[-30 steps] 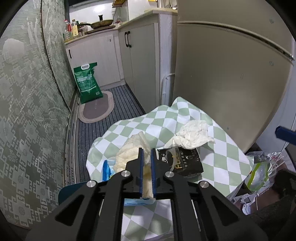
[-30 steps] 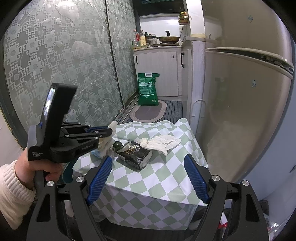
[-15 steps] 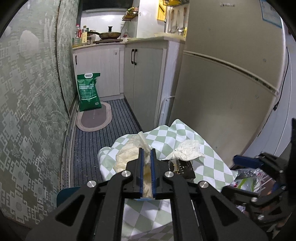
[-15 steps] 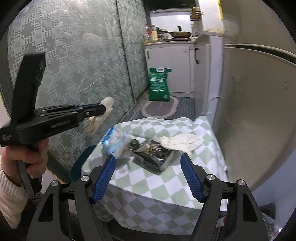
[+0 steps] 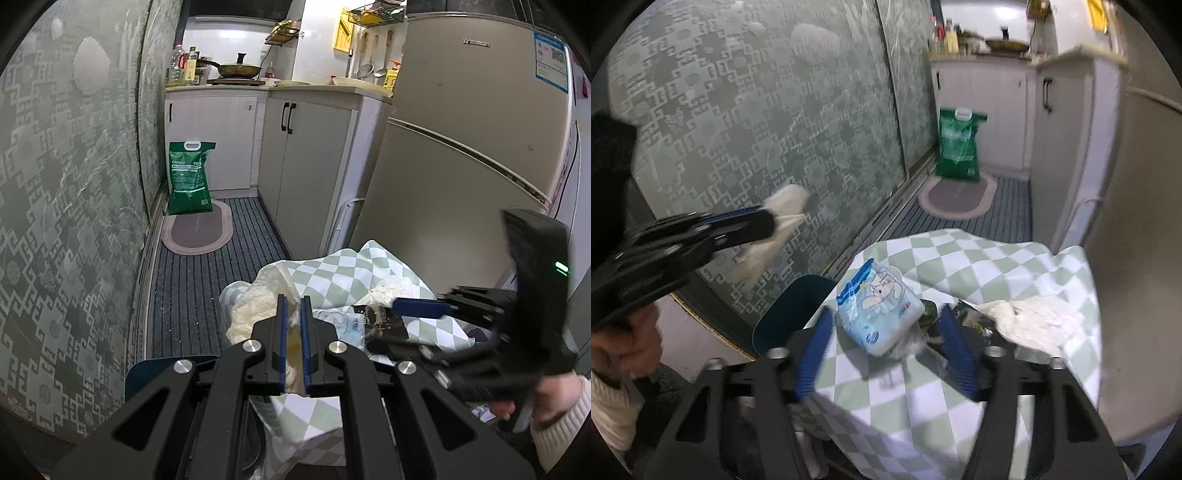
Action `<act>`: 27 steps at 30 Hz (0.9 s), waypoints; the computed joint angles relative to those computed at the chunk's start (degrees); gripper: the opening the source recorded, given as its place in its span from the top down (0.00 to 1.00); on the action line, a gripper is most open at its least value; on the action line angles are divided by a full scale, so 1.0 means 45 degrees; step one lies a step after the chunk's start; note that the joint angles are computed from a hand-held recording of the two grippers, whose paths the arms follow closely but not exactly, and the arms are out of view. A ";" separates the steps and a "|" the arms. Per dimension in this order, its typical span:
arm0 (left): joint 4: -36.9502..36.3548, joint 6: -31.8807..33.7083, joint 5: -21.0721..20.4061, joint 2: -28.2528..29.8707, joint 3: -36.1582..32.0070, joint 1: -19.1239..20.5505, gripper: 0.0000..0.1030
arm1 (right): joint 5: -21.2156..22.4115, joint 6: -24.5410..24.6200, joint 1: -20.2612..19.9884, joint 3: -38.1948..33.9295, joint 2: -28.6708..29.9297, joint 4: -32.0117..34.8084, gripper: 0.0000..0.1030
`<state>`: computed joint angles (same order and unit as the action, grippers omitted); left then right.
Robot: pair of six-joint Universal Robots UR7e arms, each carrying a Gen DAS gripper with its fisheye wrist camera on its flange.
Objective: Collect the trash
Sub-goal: 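Lift the tissue with the left gripper while the right gripper grasps the blue wipes pack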
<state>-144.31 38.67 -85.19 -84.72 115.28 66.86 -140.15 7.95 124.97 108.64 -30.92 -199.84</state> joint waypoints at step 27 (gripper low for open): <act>0.0627 0.0444 0.0318 0.0227 -0.0546 0.0676 0.93 | 0.0261 -0.0053 -0.0452 -0.0924 0.0324 0.1286 0.91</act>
